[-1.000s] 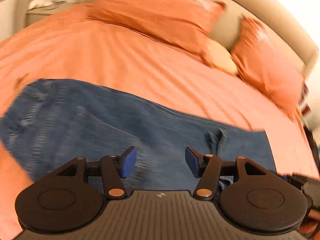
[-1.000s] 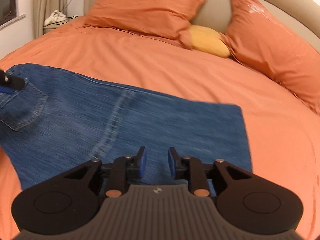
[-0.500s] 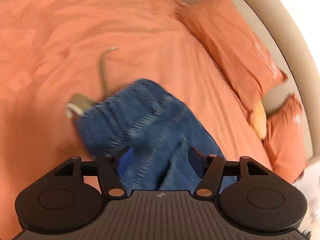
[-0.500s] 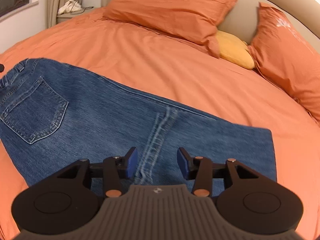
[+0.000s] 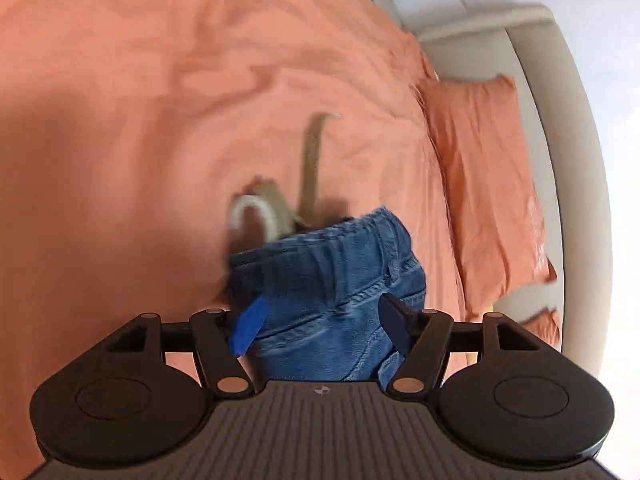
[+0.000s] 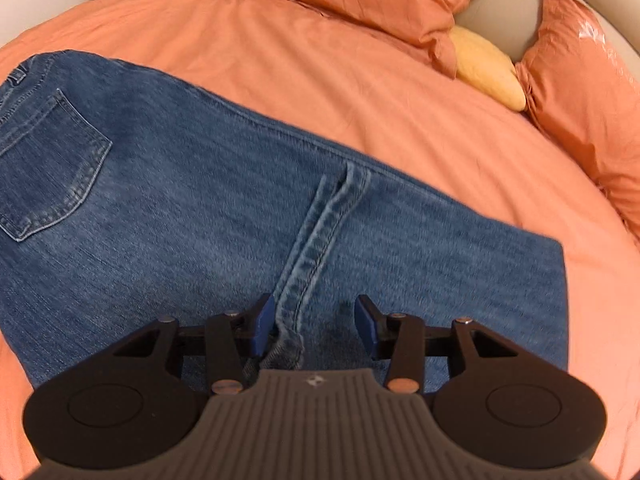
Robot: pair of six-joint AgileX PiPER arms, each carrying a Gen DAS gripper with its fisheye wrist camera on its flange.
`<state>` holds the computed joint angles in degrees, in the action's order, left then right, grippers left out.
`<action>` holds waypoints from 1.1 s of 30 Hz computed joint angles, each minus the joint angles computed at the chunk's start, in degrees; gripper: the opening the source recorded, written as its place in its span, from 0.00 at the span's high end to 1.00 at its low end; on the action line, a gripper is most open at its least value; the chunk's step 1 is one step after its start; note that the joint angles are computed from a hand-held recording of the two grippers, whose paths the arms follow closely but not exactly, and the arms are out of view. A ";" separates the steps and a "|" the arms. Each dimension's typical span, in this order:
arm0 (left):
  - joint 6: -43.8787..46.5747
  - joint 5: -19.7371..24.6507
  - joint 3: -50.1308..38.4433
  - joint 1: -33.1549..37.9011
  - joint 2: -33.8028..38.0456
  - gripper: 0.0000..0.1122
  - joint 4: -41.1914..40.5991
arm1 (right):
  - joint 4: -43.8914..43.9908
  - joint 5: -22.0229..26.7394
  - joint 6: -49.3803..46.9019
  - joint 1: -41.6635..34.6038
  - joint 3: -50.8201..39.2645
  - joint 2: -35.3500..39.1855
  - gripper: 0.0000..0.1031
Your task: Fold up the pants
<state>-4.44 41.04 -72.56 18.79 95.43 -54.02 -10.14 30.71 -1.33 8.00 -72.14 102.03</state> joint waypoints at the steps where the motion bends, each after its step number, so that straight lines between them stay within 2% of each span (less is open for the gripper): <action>1: -0.62 -1.05 1.49 -0.21 -1.14 0.29 1.00 | 0.33 0.01 0.06 -0.15 0.05 0.25 0.60; 3: 1.42 -2.02 3.98 0.08 -1.86 0.27 -0.95 | 0.28 -0.15 0.42 -0.27 0.16 0.76 0.59; 5: 5.24 0.17 3.34 0.74 0.93 0.27 -4.30 | 0.44 -0.28 0.57 -0.31 0.10 1.27 0.58; 9: 10.43 -2.29 1.72 -0.67 4.68 0.27 -9.39 | 3.91 0.46 -1.19 -0.95 -0.64 1.96 0.58; 15: 7.40 -7.21 -1.67 -4.67 7.72 0.26 -6.22 | 3.14 1.97 -0.03 -0.44 -2.00 3.25 0.58; 18: 2.47 -9.38 -3.00 -6.82 7.81 0.38 -0.29 | 2.19 2.21 1.34 -0.05 -2.26 3.56 0.57; 23: -3.20 -10.29 -3.77 -8.38 6.29 0.61 7.45 | 1.28 2.47 2.85 0.38 -2.40 3.56 0.57; 25: -6.68 -10.90 -4.61 -9.83 4.83 0.66 12.24 | 1.23 3.08 2.58 0.46 -2.96 3.76 0.57; 29: -14.15 -10.28 -8.92 -13.78 1.97 0.70 24.13 | 1.32 5.38 1.87 0.68 -5.10 4.21 0.60; 33: -21.88 -7.14 -16.07 -20.22 0.16 0.70 39.04 | 6.02 4.56 -2.25 -0.20 -3.85 1.12 0.62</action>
